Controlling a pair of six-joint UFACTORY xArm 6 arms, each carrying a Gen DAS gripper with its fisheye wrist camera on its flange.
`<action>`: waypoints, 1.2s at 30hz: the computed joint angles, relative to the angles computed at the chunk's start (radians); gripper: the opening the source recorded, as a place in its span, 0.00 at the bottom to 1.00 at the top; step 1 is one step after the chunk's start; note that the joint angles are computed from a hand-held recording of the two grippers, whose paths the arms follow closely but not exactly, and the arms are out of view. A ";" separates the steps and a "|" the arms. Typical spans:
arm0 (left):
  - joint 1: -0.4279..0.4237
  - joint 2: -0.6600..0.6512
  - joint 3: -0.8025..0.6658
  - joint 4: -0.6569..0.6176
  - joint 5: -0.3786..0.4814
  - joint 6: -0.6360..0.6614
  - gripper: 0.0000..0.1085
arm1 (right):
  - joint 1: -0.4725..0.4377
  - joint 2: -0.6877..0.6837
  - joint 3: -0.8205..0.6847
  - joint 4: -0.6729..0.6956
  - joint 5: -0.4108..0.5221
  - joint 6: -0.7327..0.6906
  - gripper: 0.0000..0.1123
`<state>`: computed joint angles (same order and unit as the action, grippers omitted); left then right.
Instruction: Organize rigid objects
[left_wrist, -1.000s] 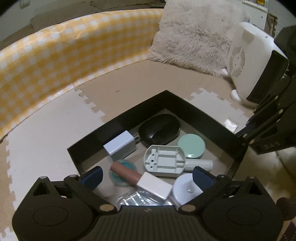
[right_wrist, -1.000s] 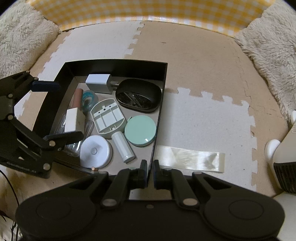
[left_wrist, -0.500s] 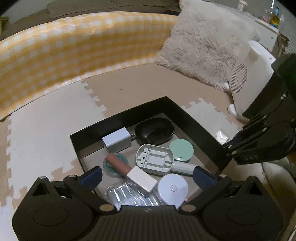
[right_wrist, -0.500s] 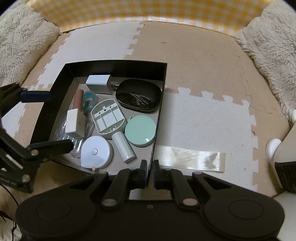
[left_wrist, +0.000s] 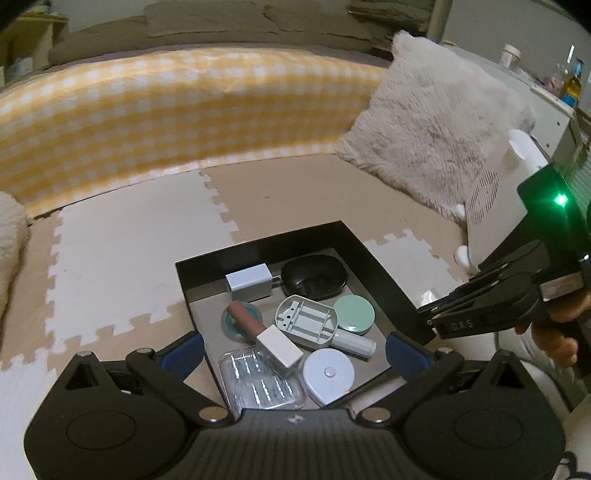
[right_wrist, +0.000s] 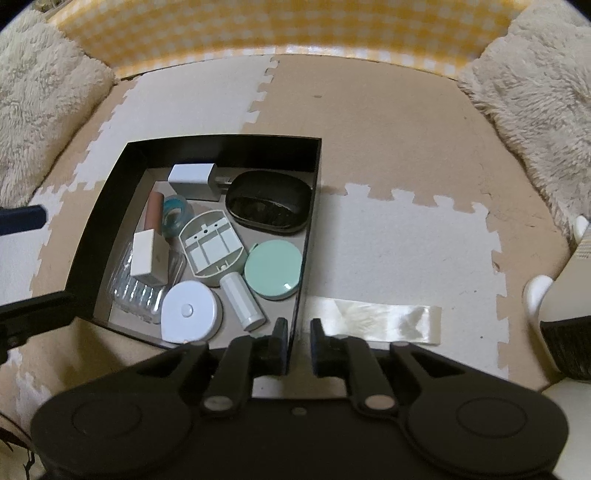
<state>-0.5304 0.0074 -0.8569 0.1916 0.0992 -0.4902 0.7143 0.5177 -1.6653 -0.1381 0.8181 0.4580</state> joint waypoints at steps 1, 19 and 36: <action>0.002 -0.010 0.003 0.051 0.006 -0.056 0.95 | -0.001 -0.004 0.005 -0.004 -0.002 0.007 0.14; -0.029 -0.307 0.122 0.530 0.220 -0.665 0.95 | 0.077 -0.235 0.153 -0.233 -0.027 0.224 0.38; -0.222 -0.569 0.212 0.757 0.570 -0.948 0.95 | 0.231 -0.566 0.483 -0.640 -0.092 0.635 0.84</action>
